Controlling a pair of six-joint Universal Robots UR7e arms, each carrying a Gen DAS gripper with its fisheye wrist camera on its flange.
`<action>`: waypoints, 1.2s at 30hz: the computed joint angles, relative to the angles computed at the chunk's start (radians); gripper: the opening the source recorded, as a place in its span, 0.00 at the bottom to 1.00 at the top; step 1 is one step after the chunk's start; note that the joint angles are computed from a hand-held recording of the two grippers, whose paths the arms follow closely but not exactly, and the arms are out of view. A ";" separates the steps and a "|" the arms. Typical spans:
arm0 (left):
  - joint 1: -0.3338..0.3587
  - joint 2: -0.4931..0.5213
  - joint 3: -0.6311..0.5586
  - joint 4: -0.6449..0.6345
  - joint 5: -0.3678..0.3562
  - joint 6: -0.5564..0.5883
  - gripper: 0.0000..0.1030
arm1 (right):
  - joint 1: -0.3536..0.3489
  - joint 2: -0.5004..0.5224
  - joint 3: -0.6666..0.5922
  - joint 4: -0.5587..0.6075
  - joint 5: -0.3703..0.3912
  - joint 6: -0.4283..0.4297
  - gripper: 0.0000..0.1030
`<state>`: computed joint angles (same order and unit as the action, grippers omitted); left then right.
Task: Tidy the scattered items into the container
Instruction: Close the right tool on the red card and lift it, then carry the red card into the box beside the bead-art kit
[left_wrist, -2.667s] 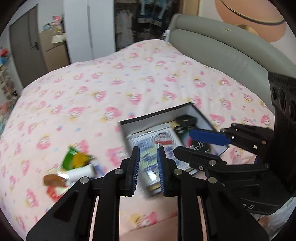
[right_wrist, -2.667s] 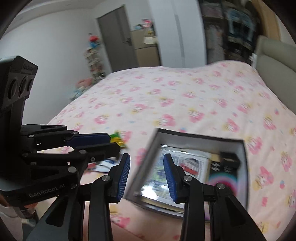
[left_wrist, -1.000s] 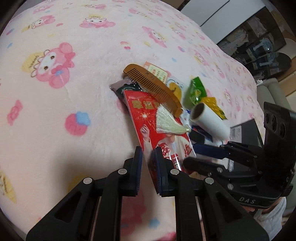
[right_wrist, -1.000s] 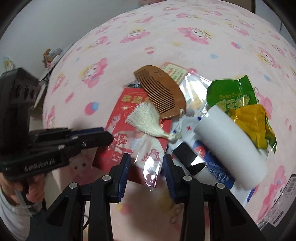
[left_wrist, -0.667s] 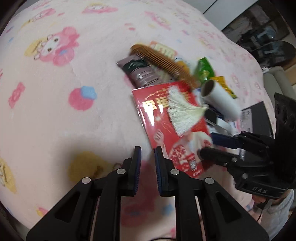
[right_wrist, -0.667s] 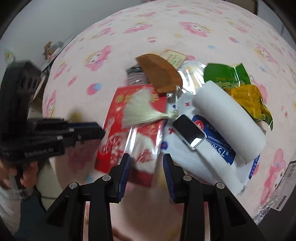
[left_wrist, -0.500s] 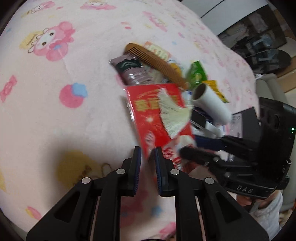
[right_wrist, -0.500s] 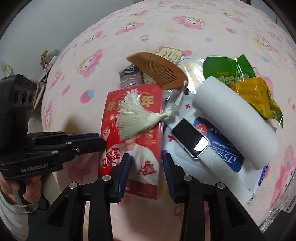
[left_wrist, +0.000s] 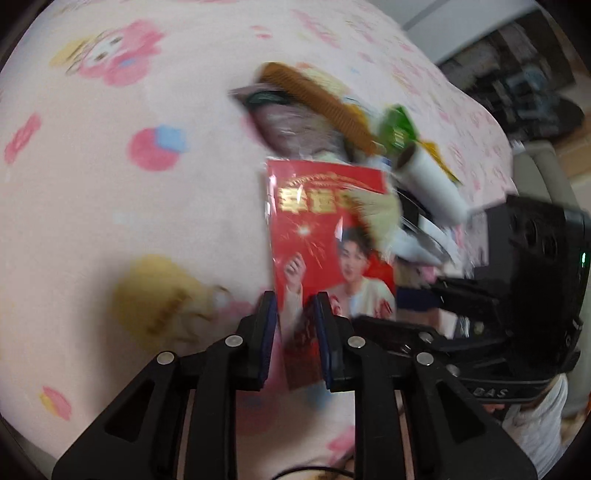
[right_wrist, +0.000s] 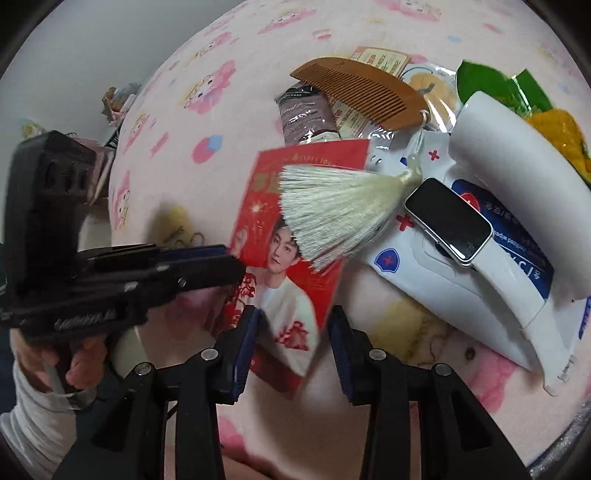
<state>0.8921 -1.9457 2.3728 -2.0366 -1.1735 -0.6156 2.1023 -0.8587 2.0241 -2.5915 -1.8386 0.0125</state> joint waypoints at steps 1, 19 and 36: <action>-0.009 -0.011 0.001 0.006 -0.004 0.001 0.19 | 0.012 -0.011 0.006 -0.005 -0.012 -0.004 0.33; -0.344 0.087 -0.113 -0.038 -0.064 0.014 0.19 | 0.181 -0.365 0.154 -0.048 -0.204 0.059 0.24; -0.461 0.894 -0.417 -0.241 -0.275 0.317 0.05 | -0.041 -1.012 0.361 0.255 -0.381 0.111 0.24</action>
<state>0.4310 -1.0515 1.9560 -2.2780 -1.4490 -0.2981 2.0608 -1.8707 2.3853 -2.3370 -2.2194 0.1234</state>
